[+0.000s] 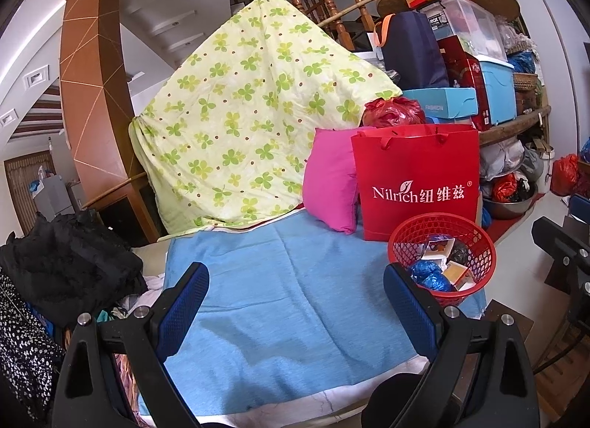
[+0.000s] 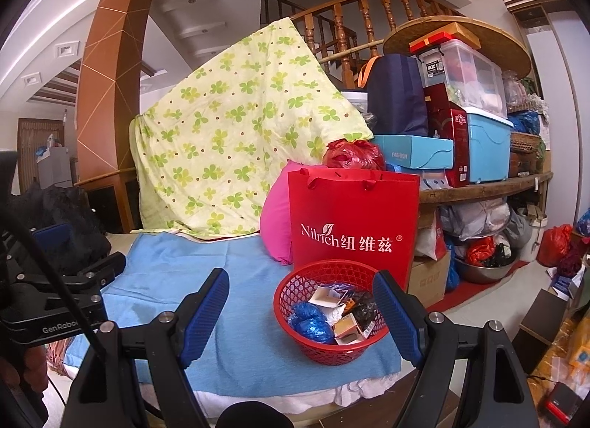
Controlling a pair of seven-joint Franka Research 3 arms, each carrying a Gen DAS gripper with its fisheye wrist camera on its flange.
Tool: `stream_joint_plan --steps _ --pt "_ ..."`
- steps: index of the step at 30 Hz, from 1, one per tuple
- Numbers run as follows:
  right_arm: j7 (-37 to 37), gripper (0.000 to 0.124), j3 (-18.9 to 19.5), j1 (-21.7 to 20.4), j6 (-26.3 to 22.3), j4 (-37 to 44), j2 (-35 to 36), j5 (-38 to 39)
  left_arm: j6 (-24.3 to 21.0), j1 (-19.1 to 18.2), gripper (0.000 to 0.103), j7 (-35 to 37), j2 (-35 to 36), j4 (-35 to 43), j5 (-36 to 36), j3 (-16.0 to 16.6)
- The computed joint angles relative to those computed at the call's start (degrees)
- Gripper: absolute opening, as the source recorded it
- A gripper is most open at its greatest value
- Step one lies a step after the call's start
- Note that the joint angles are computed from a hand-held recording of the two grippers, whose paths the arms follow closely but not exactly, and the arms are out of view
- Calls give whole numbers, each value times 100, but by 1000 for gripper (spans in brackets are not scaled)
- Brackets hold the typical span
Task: Collect trash
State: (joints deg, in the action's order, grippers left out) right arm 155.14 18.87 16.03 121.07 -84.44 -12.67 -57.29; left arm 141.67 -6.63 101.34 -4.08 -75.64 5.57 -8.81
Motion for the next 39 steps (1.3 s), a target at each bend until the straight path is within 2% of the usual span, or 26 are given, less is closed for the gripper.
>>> stream_joint_plan --steps 16,27,35,39 --pt "-169 83 -83 112 -31 129 208 85 4 59 96 6 35 -81 -111 44" --pt "-179 83 -402 347 -201 412 560 110 -219 50 96 -48 537 449 -43 -36" --pt "-151 83 -620 317 40 356 621 154 -684 -133 96 -281 1208 1302 419 -123" --pt "-140 83 -753 220 365 186 558 386 -817 -257 96 -447 1348 1480 692 -124"
